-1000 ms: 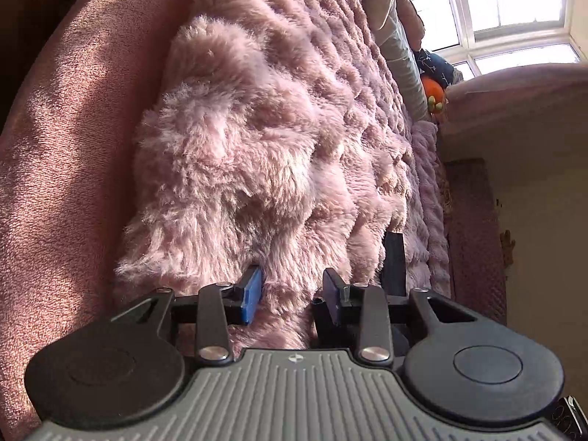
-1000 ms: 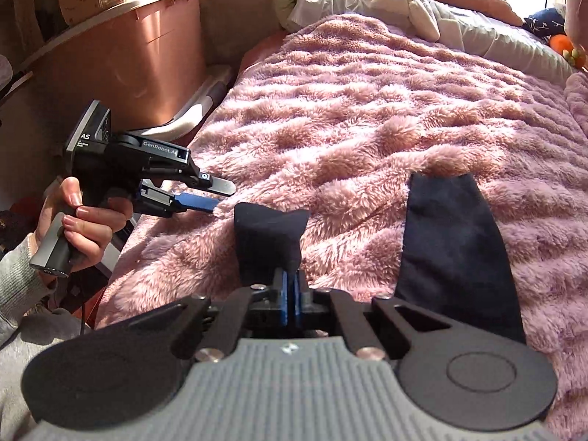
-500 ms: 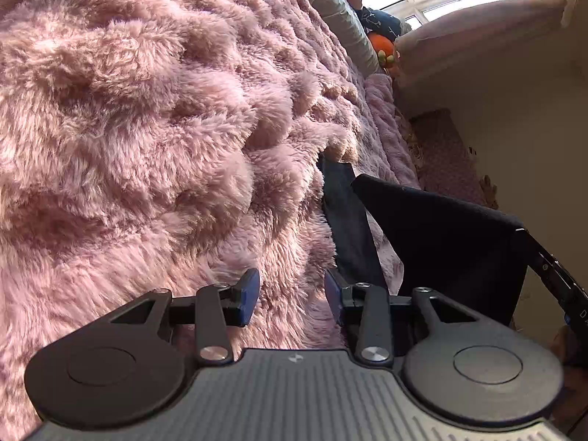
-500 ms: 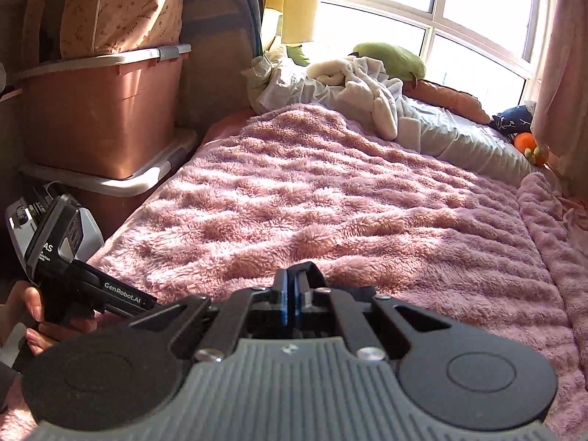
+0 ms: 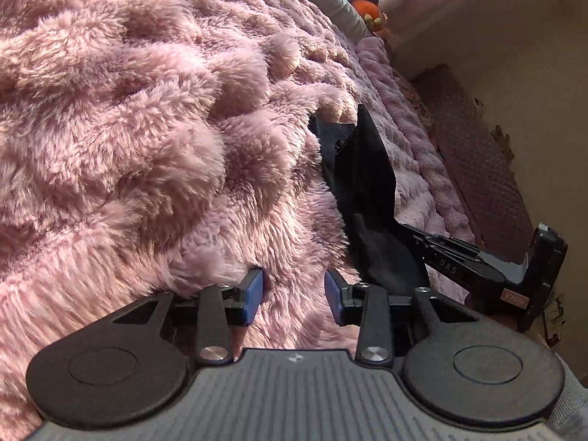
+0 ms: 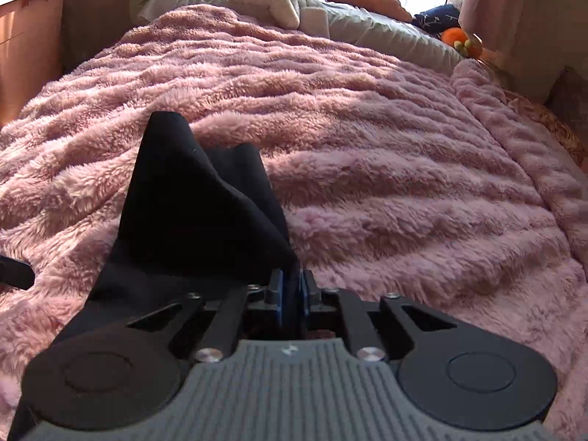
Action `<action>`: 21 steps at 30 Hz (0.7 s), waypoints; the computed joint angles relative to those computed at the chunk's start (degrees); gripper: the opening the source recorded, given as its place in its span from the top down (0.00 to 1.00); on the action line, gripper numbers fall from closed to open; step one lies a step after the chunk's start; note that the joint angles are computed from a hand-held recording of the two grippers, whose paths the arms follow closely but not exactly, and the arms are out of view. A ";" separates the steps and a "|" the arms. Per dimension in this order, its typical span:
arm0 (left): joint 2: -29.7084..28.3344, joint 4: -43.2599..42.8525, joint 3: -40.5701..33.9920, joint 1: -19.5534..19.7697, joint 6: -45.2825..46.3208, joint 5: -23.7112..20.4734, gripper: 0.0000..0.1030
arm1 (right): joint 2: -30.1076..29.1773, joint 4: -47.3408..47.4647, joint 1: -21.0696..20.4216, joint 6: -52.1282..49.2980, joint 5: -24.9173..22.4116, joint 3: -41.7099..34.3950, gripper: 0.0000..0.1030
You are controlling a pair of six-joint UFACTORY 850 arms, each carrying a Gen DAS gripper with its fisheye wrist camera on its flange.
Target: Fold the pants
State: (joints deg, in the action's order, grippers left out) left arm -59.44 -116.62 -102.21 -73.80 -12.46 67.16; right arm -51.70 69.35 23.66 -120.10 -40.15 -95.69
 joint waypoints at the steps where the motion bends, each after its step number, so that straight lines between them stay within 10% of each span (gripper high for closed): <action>1: 0.10 0.42 0.42 -0.13 -1.04 -0.11 0.58 | -0.78 -0.93 -0.41 3.64 -1.97 -1.25 0.91; 4: 0.50 0.84 1.26 -0.07 -1.02 -0.80 0.58 | -1.47 9.10 -2.51 2.19 -13.36 -1.04 0.48; 10: -0.05 0.38 0.24 1.47 3.95 -0.14 0.58 | 2.31 12.11 0.08 -3.58 -17.29 2.35 0.53; 12: -0.02 1.00 0.27 2.09 4.60 -0.82 0.58 | 2.34 11.97 1.53 -3.76 -14.67 2.25 0.66; 13: -0.04 1.30 0.18 2.23 5.19 -0.93 0.58 | 2.64 14.91 2.11 -3.06 -12.10 2.97 0.90; 21: 0.31 1.26 1.27 2.30 3.72 -1.27 0.58 | 1.47 11.60 4.30 8.07 -12.11 2.75 0.85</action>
State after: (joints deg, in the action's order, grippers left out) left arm -59.13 -115.36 -100.94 -71.49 -8.75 65.89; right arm -50.24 80.95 27.96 -112.03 -52.26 -92.94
